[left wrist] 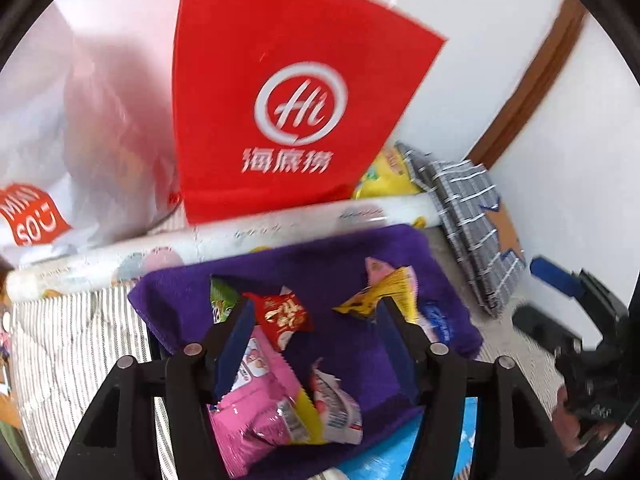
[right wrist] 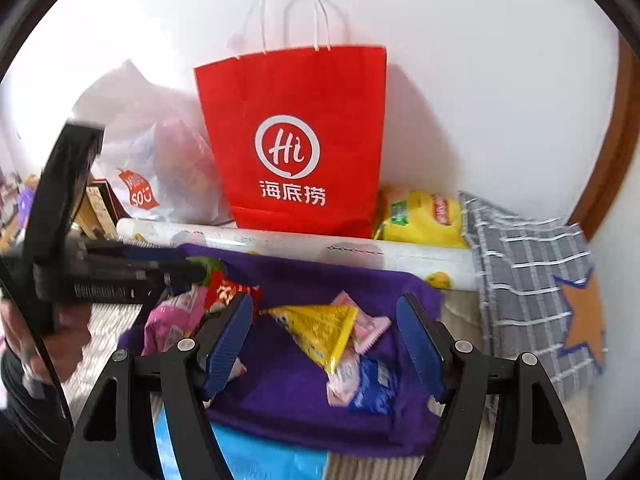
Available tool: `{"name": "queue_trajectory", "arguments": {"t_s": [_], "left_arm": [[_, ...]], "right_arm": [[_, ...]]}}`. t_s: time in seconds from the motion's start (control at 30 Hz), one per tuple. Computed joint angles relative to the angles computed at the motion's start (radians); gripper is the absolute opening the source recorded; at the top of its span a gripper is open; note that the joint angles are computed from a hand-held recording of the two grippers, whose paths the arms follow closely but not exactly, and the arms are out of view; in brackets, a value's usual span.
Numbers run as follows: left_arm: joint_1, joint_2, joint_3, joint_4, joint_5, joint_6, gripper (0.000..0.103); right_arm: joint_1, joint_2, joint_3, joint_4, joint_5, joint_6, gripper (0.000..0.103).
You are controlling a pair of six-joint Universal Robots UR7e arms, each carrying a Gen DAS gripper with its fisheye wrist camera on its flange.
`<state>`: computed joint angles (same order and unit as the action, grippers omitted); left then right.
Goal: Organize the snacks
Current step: 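Grasp the pink ice-cream stick packet with the right tool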
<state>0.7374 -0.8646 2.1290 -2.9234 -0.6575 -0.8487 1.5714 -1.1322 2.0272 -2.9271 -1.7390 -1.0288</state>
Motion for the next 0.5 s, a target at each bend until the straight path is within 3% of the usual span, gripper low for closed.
{"name": "queue_trajectory", "arguments": {"t_s": [0.13, 0.27, 0.5], "left_arm": [[-0.051, -0.02, 0.018, 0.002, 0.026, -0.003, 0.063], [-0.123, -0.055, 0.047, 0.017, 0.088, 0.002, 0.067], [-0.22, -0.098, 0.134, -0.078, 0.115, -0.07, 0.075]], "right_arm": [[-0.016, -0.094, 0.049, 0.056, 0.0, 0.043, 0.074], [-0.034, -0.183, 0.086, 0.125, -0.019, 0.075, 0.064], [-0.113, -0.365, 0.225, 0.142, 0.033, 0.036, 0.062]]}}
